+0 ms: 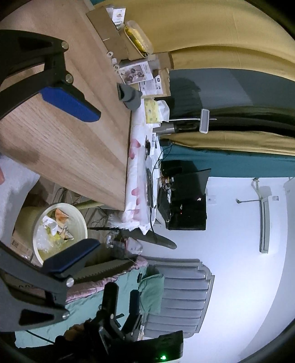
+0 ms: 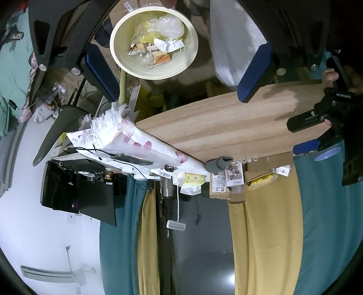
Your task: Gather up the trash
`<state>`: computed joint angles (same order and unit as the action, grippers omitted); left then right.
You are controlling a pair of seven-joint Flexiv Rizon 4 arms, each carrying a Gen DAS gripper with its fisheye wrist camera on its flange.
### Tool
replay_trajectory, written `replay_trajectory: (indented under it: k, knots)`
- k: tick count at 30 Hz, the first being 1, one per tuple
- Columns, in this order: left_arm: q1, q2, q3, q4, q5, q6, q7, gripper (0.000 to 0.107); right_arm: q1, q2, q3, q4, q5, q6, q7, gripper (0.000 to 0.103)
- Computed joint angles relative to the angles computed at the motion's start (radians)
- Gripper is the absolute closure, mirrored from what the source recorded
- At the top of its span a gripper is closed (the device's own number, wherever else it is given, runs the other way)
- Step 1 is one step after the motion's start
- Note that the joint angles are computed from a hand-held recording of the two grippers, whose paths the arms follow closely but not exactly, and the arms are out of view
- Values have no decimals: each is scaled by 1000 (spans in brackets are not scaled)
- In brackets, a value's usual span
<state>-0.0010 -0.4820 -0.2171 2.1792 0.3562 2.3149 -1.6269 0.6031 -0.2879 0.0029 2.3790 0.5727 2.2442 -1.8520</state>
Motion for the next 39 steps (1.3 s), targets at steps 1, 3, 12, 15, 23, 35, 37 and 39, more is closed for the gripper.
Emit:
replay_trajectory:
  k: [1,3,12,15,23,35,37,39]
  knots:
    - [1,-1,-1,-1,1,1,-1,5,-2,0,1,0,-2,-1,1,0]
    - [2,-2,-1,-1,3,0,-1,5,-9,-2,6,2,-11,3,9,0]
    - [7,1,-3,5,0,-13,-7,5,-4,-1,5,2,-8,12,6,0]
    - [8,-1,-3,4,0,-11,-7,5,0,-1,3,-3,-3,9,-2,0]
    - [32,-3,-18,2,33,-3,-34,5,7,2,0,-10,11,2,-16,0]
    - [20,4,-2,7,33,14,-31,5,6,7,5,-12,13,5,-23,0]
    - [21,4,-3,8,35,15,-33,5,7,8,5,-12,17,4,-25,0]
    - [21,5,-3,8,35,15,-35,5,9,9,5,-13,20,2,-28,0]
